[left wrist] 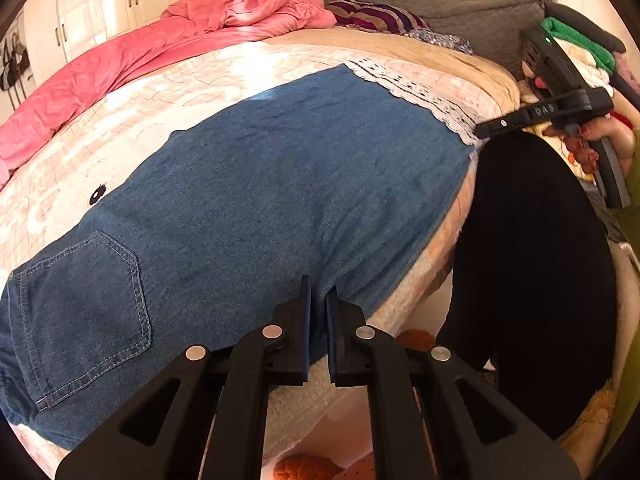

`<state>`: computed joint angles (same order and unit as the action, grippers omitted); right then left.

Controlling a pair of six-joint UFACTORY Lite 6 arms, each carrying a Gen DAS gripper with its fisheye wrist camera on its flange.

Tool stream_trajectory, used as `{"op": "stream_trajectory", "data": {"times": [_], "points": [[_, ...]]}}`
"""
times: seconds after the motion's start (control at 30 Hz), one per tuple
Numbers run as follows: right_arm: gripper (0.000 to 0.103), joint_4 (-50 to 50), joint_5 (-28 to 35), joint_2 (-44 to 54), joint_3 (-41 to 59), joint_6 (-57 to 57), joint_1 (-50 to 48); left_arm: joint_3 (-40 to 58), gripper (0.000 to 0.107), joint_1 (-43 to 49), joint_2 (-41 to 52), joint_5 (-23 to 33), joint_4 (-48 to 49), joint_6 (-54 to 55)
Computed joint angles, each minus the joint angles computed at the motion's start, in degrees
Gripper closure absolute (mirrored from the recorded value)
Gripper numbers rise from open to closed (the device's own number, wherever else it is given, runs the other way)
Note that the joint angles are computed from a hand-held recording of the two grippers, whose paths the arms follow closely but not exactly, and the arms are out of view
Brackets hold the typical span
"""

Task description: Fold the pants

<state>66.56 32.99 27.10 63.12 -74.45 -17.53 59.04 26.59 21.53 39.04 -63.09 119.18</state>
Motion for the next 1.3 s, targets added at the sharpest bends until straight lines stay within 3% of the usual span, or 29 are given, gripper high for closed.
{"op": "stream_trajectory", "data": {"times": [0.13, 0.23, 0.3, 0.37, 0.53, 0.6, 0.8, 0.87, 0.97, 1.03, 1.1, 1.17, 1.3], "points": [[0.095, -2.1, -0.6, 0.6, 0.9, 2.0, 0.5, -0.4, 0.101, 0.6, -0.3, 0.8, 0.1, 0.6], [0.089, -3.4, 0.1, 0.5, 1.2, 3.5, 0.3, -0.8, 0.087, -0.4, 0.1, 0.4, 2.5, 0.0], [0.064, -4.3, -0.9, -1.2, 0.0, 4.0, 0.3, -2.4, 0.085, -0.4, -1.3, 1.4, 2.4, 2.1], [0.06, -2.6, -1.3, -3.1, -1.0, 2.6, -0.8, -3.2, 0.085, 0.5, -2.5, 4.1, 2.3, 4.1], [0.06, 0.6, 2.9, 0.2, 4.8, 0.8, -2.5, -4.3, 0.083, 2.2, -4.6, 7.8, -0.1, 6.4], [0.06, -0.3, 4.0, 4.6, 10.7, 3.0, -1.4, -5.0, 0.073, 0.9, -5.4, 5.9, -2.3, 6.4], [0.06, -5.2, 6.5, 19.9, 31.6, 12.4, 1.3, -2.8, 0.071, -2.3, -1.5, 2.8, -3.3, 4.9], [0.06, -7.4, 11.8, 26.4, 39.7, 17.2, 1.1, -3.0, 0.072, -3.1, -0.5, 1.1, -1.9, 4.9], [0.061, -5.8, 14.7, 26.7, 40.0, 14.9, 1.4, -5.0, 0.081, -3.7, -1.7, 0.2, -1.0, 7.1], [0.069, -6.4, 14.6, 26.4, 39.6, 15.4, 1.7, -5.6, 0.082, -3.7, -2.1, 0.3, -0.6, 7.8], [0.087, -6.0, 16.4, 27.4, 40.2, 15.5, 1.2, -5.5, 0.094, -3.4, -1.9, 1.0, 0.1, 7.5], [0.089, -3.2, 18.0, 26.2, 37.9, 11.9, 0.3, -4.9, 0.107, -3.0, -1.4, 3.3, 2.6, 6.4], [0.091, -2.5, 15.2, 21.3, 31.8, 8.0, -0.1, -7.6, 0.106, -4.3, -2.6, 0.2, 1.8, 10.1]]}}
